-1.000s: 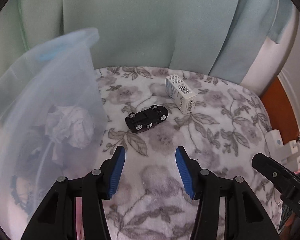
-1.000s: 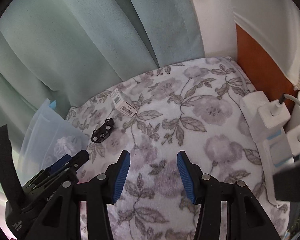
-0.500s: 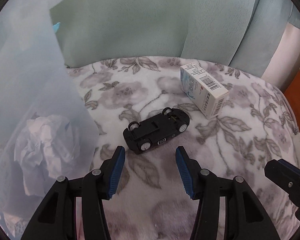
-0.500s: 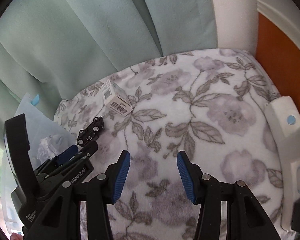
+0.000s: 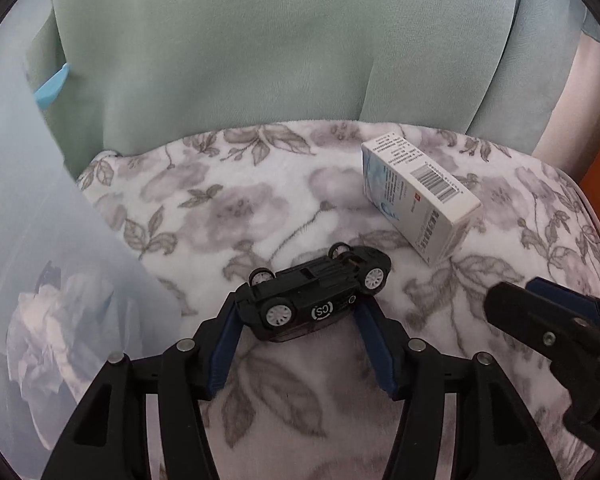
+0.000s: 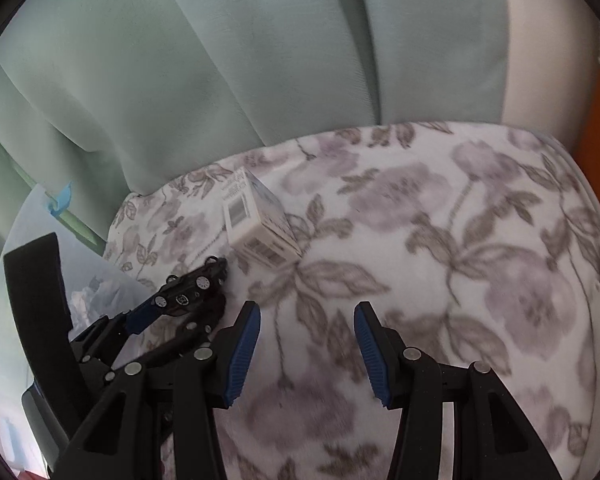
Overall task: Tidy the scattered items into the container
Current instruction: 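Grasp the black toy car with the left tool while the right tool grasps the white medicine box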
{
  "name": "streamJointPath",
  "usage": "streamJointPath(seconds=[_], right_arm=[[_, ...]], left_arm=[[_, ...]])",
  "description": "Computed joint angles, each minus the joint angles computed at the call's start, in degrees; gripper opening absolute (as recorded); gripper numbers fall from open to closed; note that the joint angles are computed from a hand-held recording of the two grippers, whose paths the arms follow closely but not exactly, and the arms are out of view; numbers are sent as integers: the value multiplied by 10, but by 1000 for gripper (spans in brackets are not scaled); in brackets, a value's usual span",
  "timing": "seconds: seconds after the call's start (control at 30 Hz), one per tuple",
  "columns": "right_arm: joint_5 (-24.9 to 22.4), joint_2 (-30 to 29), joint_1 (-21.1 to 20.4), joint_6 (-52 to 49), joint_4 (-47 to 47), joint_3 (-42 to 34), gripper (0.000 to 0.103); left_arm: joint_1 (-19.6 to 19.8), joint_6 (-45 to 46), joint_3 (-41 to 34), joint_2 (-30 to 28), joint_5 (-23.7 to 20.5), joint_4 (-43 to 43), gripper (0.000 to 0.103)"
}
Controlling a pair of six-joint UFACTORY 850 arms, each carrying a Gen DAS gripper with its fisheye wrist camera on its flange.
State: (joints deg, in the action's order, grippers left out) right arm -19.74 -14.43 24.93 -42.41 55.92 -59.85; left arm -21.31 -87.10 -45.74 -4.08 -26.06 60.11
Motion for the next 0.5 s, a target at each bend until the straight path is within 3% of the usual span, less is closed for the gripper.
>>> streamJointPath(seconds=[0.5], right_arm=[[5, -57, 15, -58, 26, -61, 56]], left_arm=[[10, -91, -7, -22, 21, 108, 67]])
